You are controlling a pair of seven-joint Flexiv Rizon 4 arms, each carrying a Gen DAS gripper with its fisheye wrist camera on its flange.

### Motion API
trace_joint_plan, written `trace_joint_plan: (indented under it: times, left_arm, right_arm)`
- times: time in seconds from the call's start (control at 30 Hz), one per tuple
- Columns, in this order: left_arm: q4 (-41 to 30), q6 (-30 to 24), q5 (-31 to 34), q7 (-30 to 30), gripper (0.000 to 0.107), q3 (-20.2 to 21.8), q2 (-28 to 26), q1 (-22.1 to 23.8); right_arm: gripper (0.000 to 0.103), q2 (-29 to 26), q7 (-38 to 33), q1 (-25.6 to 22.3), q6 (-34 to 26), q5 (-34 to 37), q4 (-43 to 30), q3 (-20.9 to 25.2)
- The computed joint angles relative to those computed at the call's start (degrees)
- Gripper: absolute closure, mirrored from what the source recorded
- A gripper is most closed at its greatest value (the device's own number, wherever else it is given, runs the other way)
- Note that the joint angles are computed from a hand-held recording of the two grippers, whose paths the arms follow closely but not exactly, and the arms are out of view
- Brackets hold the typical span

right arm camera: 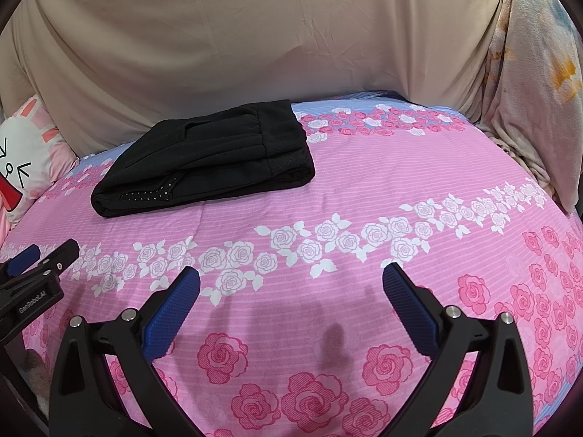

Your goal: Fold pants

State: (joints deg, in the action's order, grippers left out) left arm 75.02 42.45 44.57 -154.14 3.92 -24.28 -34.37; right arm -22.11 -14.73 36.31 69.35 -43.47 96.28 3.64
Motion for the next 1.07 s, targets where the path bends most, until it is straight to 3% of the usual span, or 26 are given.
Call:
trace_joint_plan:
  times: [0.3, 0.4, 0.77, 0.87, 1.07]
  left_arm:
    - [-0.54, 0.02, -4.91, 3.73, 0.015, -0.64, -1.15, 1.23]
    - [-0.55, -1.15, -3.55, 1.13, 0.015, 0.38, -0.96, 0.17]
    - [-2.83, -5.57, -1.74, 2.00, 0.015, 0.33, -1.90, -1.11]
    - [-2.65, -5.89, -2.72, 2.14, 0.023, -0.09, -1.80, -0.53]
    - [-2.10, -4.87, -4.03, 2.43, 0.024, -0.40, -1.81, 0.18]
  right_arm:
    - [0.005, -0.02, -0.11, -0.03, 0.11, 0.07, 0.01, -0.01]
    - [0.005, 0.00, -0.04, 0.01, 0.15, 0.00, 0.03, -0.07]
    - [0.005, 0.06, 0.09, -0.01, 0.36, -0.31, 0.21, -0.26]
    - [0.005, 0.09, 0.16, -0.11, 0.43, -0.42, 0.30, -0.22]
    - [0.005, 0.35, -0.11, -0.09, -0.65, -0.73, 0.27, -0.15]
